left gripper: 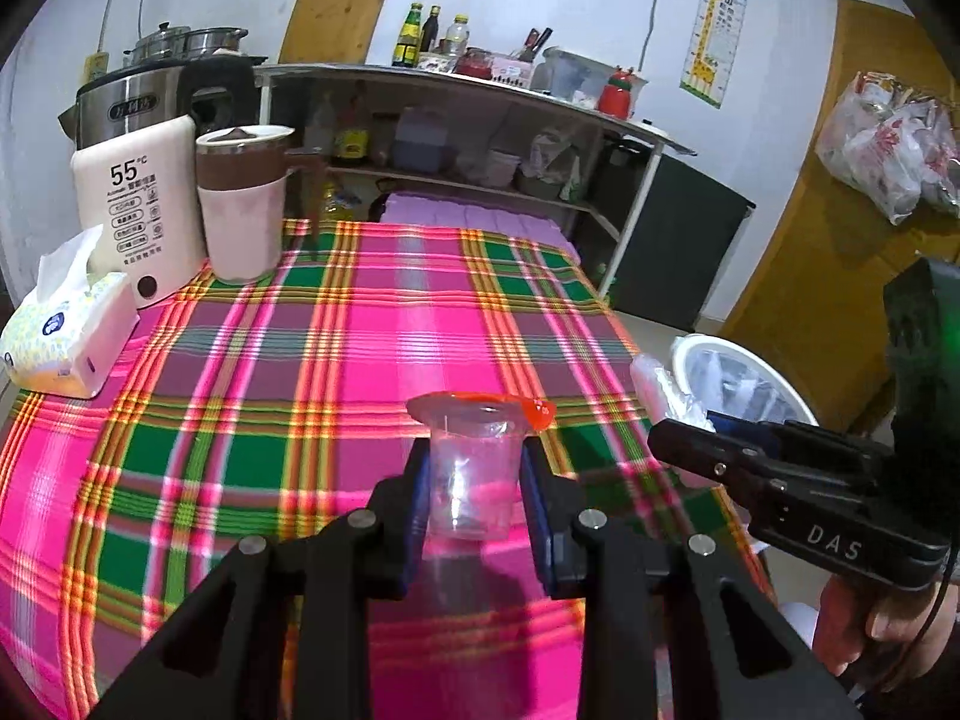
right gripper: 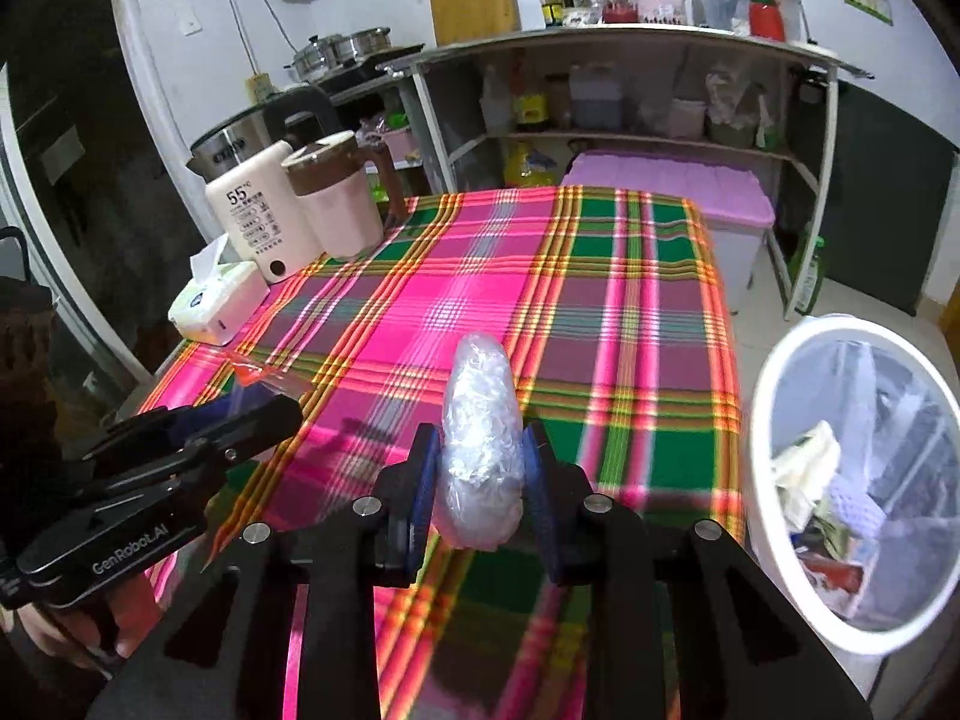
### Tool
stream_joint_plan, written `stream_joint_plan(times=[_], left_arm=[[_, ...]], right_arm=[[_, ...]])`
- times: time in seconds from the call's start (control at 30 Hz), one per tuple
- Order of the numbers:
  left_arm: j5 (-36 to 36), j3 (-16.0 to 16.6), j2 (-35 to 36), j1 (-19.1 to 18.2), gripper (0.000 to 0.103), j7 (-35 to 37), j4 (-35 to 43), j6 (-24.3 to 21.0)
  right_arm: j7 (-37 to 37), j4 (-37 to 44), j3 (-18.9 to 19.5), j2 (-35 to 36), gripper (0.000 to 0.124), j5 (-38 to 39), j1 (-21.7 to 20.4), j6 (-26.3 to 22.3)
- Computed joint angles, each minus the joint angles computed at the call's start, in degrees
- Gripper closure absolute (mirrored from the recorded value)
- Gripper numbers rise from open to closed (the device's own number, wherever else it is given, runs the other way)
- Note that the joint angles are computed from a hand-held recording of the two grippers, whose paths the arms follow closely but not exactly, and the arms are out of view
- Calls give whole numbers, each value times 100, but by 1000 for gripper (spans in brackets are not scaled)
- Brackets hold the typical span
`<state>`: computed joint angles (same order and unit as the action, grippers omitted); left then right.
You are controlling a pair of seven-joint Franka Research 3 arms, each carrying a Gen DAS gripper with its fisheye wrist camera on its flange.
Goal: Collect trash
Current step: 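Carry the pink-lidded cup and clear bag over the white bin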
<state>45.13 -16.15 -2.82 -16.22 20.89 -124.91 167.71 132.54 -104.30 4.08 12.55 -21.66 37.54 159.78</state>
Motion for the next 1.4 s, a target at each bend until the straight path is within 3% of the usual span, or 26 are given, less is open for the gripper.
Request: stream_joint_plan(times=[0.2,0.5,0.9,1.4], left_arm=[[125,-130,-45,-121,73,-168,81,-85],[164,-210,139,-365,73,-82,397,-206],[-49,-118,692,-805,73,392,1034,-361],[-592,66,1787,-1380,73,1390,2321,-575]], right_arm=[[554,-688,7,-603,94,-509,-69,211],[1161,-1450,422,-1324,94,-1051,-634,331],[1475,-2099,886,-1955,94,-1207,-1422,411],[1576,-2768,1140,-2510,94,-980,-2295,464]])
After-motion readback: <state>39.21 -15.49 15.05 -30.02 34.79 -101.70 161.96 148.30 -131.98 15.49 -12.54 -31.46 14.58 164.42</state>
